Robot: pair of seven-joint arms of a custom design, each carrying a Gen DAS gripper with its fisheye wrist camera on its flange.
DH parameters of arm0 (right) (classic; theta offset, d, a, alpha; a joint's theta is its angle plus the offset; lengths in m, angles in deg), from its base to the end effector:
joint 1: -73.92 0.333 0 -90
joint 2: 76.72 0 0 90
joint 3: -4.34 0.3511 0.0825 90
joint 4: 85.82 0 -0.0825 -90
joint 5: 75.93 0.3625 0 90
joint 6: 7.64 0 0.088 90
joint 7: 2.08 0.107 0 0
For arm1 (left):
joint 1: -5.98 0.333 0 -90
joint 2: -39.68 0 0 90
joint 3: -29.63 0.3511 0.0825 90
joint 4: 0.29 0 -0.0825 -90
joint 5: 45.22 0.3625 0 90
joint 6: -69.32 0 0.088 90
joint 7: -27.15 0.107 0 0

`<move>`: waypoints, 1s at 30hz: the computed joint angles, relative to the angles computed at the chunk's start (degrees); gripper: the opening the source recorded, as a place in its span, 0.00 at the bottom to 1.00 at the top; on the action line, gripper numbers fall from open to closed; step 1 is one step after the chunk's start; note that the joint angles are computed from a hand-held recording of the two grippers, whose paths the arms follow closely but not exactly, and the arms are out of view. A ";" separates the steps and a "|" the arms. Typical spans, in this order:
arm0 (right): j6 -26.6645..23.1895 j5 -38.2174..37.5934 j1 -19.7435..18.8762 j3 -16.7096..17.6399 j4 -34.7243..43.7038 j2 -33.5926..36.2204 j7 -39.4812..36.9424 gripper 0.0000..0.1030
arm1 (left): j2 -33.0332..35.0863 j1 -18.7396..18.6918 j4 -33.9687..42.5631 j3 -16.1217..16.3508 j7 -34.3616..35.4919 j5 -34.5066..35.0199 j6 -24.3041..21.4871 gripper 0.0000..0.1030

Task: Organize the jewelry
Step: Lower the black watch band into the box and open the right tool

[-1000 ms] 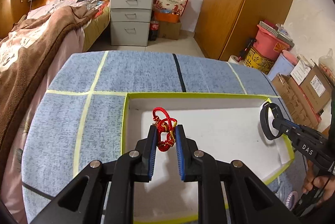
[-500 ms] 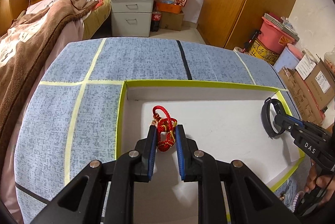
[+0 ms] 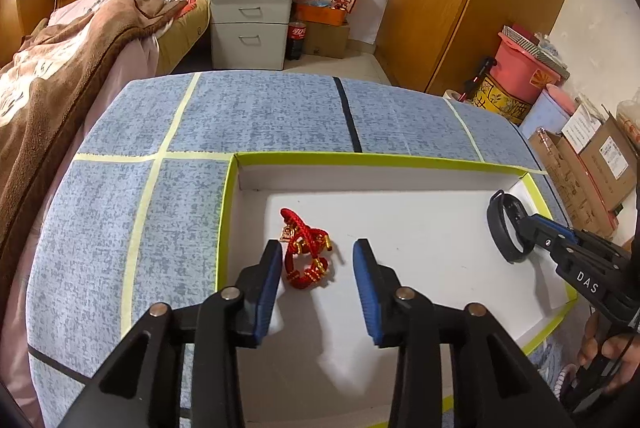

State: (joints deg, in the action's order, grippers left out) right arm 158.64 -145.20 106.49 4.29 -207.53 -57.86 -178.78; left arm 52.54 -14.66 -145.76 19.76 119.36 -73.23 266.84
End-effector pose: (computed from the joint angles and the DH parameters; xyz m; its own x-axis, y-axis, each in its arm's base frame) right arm 0.4599 0.3599 0.3281 0.0913 -0.9934 -0.0691 -0.8059 -0.0329 -0.5911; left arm 0.4524 -0.2015 0.3177 -0.0962 -0.9778 0.1860 -0.8120 -0.0310 -0.5829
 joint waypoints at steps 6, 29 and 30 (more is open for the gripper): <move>1.13 -6.80 0.47 -0.56 -1.11 -1.90 6.87 0.19 | -2.38 2.78 -2.61 -2.81 -2.01 3.20 1.41 0.48; -3.41 -26.57 -4.41 9.71 -19.49 -19.18 31.48 0.45 | -16.52 2.04 -25.11 -5.53 -19.44 10.20 15.67 0.55; -3.44 -26.76 -4.49 9.78 -20.49 -19.80 32.47 0.45 | -16.79 1.97 -25.97 -5.57 -19.90 10.25 16.11 0.55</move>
